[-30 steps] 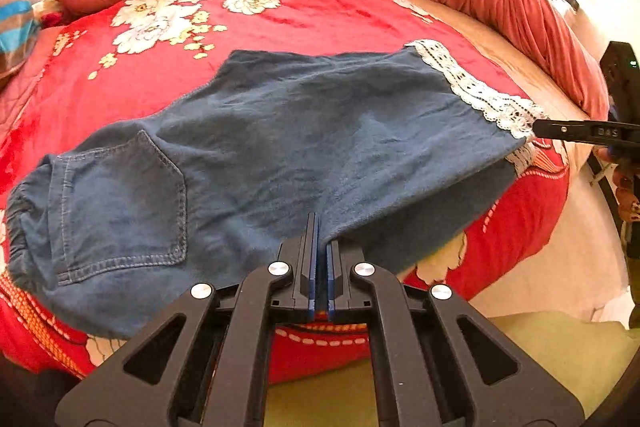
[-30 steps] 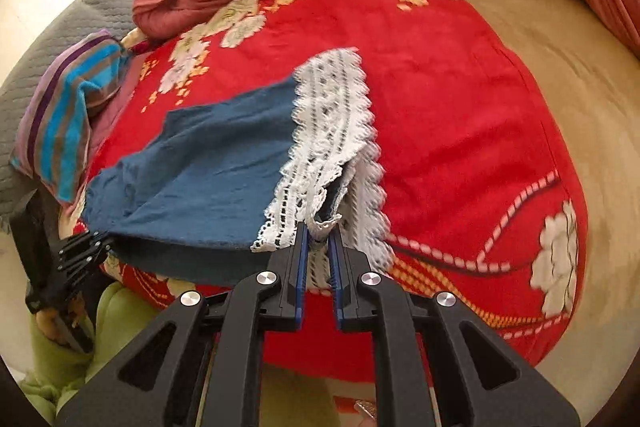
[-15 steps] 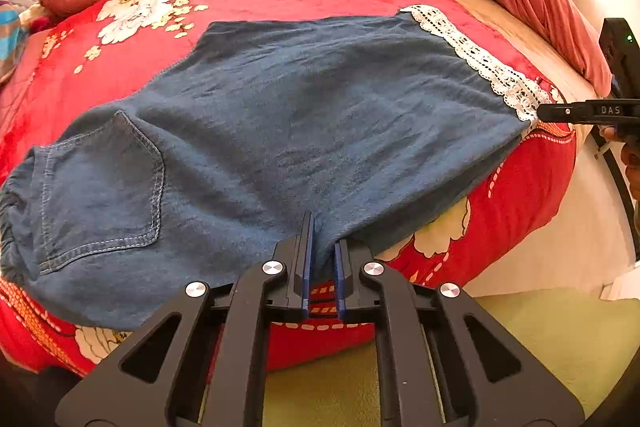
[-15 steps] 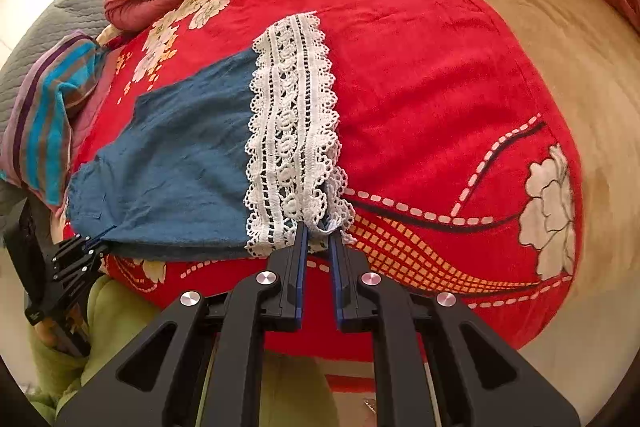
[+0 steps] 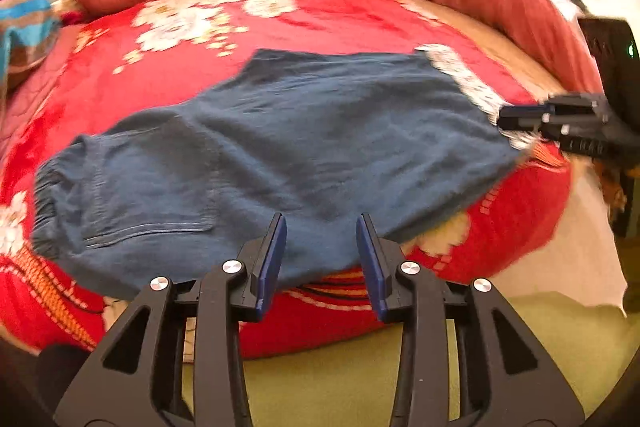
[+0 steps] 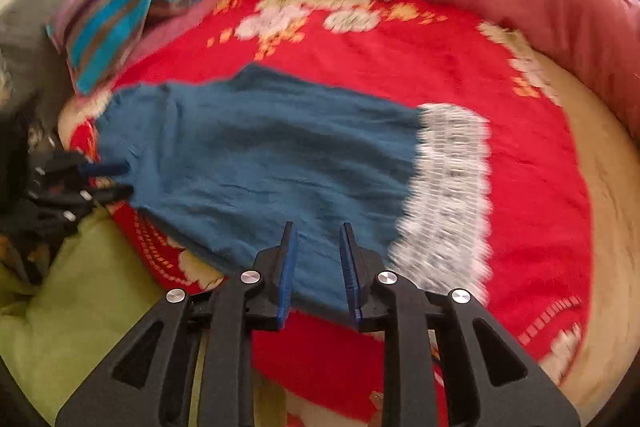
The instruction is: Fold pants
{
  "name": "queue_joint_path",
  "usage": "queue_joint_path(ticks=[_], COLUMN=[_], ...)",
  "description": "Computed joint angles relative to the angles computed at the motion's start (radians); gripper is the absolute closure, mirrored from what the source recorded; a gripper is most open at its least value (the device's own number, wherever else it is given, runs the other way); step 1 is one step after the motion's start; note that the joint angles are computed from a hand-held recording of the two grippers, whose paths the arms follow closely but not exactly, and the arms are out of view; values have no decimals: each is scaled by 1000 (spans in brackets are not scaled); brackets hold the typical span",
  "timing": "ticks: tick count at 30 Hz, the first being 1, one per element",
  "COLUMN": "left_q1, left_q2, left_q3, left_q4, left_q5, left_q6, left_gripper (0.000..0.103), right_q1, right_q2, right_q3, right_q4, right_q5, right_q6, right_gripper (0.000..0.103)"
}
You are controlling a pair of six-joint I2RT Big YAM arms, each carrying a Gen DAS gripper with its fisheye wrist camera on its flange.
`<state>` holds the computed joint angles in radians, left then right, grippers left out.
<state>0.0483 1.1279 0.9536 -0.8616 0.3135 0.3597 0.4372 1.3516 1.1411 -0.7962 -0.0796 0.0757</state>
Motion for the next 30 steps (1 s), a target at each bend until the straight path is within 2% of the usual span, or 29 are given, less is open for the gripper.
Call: queue_joint_path(ticks=[2,5,6,8,12,15,16,20,22,30], left_q1=[7,23,35,64,69,68,68,27,16,-44], left_q2=[39,68,81,97,80,77,85,153,204,422], left_q3=[11,-3,-1,8,22,60,78,179,236,430], left_q4=[17,82,85,78,78,64,57,60,45,0], left_q5=[-84,-207,-204,-153,-138,-91,-78,-90,-76,-121], left_q6=[-36,-58,-62,-70,-73,-87,-91,-125,-139,-182], left_gripper=[67,66,66,66,66,62,59,57,54,49], right_q1=[3,-8,-27,-54,-71,-107,-131,-222,-263,-309], right_q2=[55,89,84,62,38,-15,-16,82,148,341], right_q3=[32,29,8,-32,-32,-26,-11,89,143,288], right_q4=[-24,-75,-65,-32,-29,51,68,55,43,25], right_q5=[-20,-31,-63,-119,-164,-137,-132,-124,-168,-262], right_q6=[1,-1,13,42,40,40,42,79,96,113], right_gripper=[82,82,82,82,82,80,75,71,71,63])
